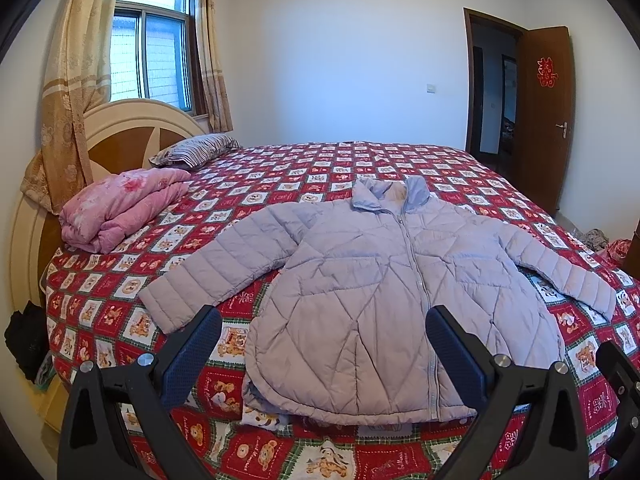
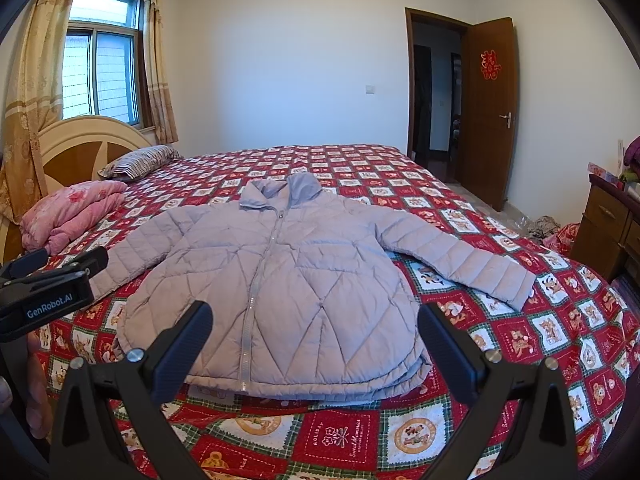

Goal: Fold large clothes
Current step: 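Grasp the jacket sleeve cuff with the right gripper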

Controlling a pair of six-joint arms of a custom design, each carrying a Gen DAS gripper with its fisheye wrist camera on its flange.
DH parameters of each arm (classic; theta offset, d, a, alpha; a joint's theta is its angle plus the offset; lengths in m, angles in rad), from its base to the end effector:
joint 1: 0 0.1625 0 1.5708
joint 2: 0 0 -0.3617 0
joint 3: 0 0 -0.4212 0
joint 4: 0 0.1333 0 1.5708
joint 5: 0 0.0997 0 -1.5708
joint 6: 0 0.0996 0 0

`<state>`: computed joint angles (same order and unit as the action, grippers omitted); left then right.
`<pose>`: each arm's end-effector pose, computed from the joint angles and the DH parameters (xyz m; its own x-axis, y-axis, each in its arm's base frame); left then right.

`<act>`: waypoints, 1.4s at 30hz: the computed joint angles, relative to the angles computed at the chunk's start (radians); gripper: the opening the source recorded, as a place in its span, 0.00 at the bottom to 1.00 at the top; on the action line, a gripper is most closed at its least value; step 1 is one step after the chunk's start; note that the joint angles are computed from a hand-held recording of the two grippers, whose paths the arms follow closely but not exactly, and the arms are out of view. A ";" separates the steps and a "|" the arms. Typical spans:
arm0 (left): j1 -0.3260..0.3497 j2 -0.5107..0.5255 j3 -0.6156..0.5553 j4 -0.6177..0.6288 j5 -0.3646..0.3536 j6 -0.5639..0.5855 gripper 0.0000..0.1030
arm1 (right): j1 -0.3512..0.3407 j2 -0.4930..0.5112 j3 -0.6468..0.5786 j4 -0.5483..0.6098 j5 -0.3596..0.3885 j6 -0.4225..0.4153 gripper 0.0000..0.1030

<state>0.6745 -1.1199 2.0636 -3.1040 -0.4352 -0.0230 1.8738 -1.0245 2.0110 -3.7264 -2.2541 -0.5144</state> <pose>-0.2594 -0.4938 0.1675 -0.6718 0.0025 -0.7407 0.6339 0.5193 -0.5731 0.2255 -0.4852 0.1818 -0.7379 0.0978 0.6677 -0.5510 0.4839 -0.6798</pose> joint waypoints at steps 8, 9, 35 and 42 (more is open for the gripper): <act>0.049 0.048 -0.049 -0.003 -0.046 0.029 0.99 | -0.059 -0.013 0.007 0.053 0.054 0.035 1.00; 0.059 0.064 -0.061 -0.024 -0.053 0.052 0.99 | -0.079 -0.020 0.008 0.069 0.066 0.047 1.00; 0.330 0.690 -0.894 0.028 -0.108 0.389 0.99 | -0.512 -0.072 -0.329 0.404 -0.063 0.360 0.98; 0.377 0.839 -1.146 0.097 -0.062 0.465 0.99 | -0.561 -0.061 -0.399 0.494 -0.052 0.402 0.77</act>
